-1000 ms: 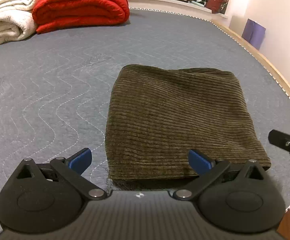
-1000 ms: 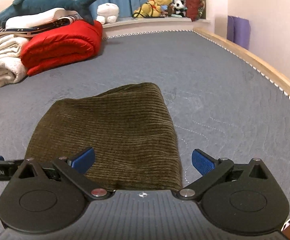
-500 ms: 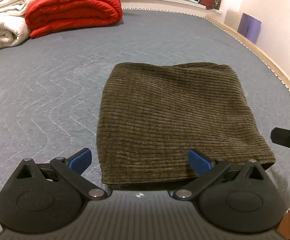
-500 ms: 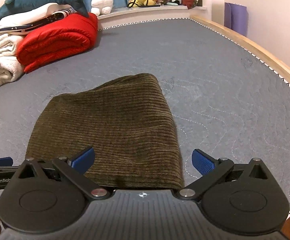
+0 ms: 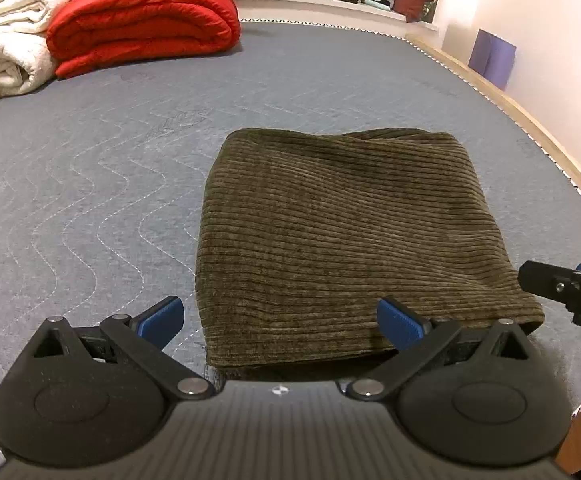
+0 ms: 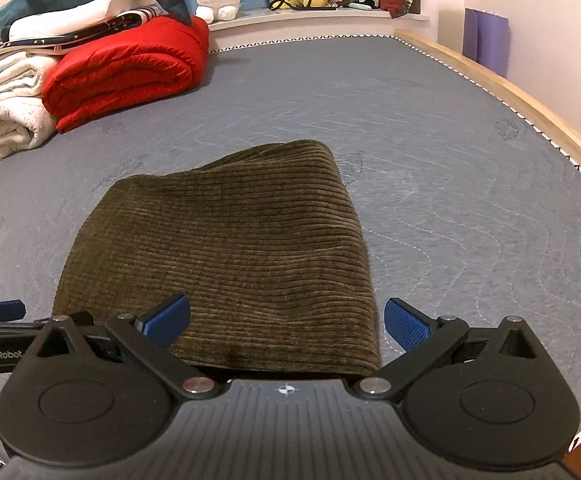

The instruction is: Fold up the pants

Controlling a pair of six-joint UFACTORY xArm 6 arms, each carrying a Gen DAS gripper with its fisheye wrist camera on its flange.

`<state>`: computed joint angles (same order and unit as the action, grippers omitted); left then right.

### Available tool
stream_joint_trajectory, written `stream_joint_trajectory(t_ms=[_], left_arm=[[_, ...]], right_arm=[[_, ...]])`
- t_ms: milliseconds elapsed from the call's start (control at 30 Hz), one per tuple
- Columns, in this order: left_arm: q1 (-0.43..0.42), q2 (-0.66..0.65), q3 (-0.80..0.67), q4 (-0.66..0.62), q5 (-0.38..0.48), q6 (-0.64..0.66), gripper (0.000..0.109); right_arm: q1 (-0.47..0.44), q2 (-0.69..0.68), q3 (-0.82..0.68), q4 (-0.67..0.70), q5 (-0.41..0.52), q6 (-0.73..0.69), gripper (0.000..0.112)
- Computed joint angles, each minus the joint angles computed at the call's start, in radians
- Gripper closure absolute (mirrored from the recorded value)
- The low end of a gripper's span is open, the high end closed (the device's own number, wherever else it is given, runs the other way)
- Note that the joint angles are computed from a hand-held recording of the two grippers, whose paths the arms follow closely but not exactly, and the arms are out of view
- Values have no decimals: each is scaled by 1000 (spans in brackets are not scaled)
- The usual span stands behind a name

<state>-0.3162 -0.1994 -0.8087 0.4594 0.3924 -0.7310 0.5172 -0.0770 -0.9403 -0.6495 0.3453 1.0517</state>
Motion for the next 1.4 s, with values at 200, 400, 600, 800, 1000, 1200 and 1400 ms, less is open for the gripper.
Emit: stream_joint_trajectory(t_ms=[200, 400, 600, 800, 1000, 1200, 1400], left_arm=[[5, -9, 8, -15, -7, 17, 6], [6, -13, 13, -27, -11, 33, 6], [5, -12, 16, -15, -21, 26, 6], [5, -9, 16, -12, -28, 30, 6], [6, -10, 20, -14, -41, 31, 6], [10, -19, 31, -27, -49, 46, 6], [9, -22, 32, -27, -49, 47, 6]], right_arm=[[7, 3, -7, -48, 8, 26, 10], [10, 5, -9, -49, 7, 24, 10], [10, 3, -5, -56, 1, 31, 10], [6, -1, -2, -54, -5, 29, 10], [4, -3, 1, -54, -12, 26, 10], [0, -6, 6, -54, -19, 24, 10], [-4, -8, 9, -41, -26, 10, 10]])
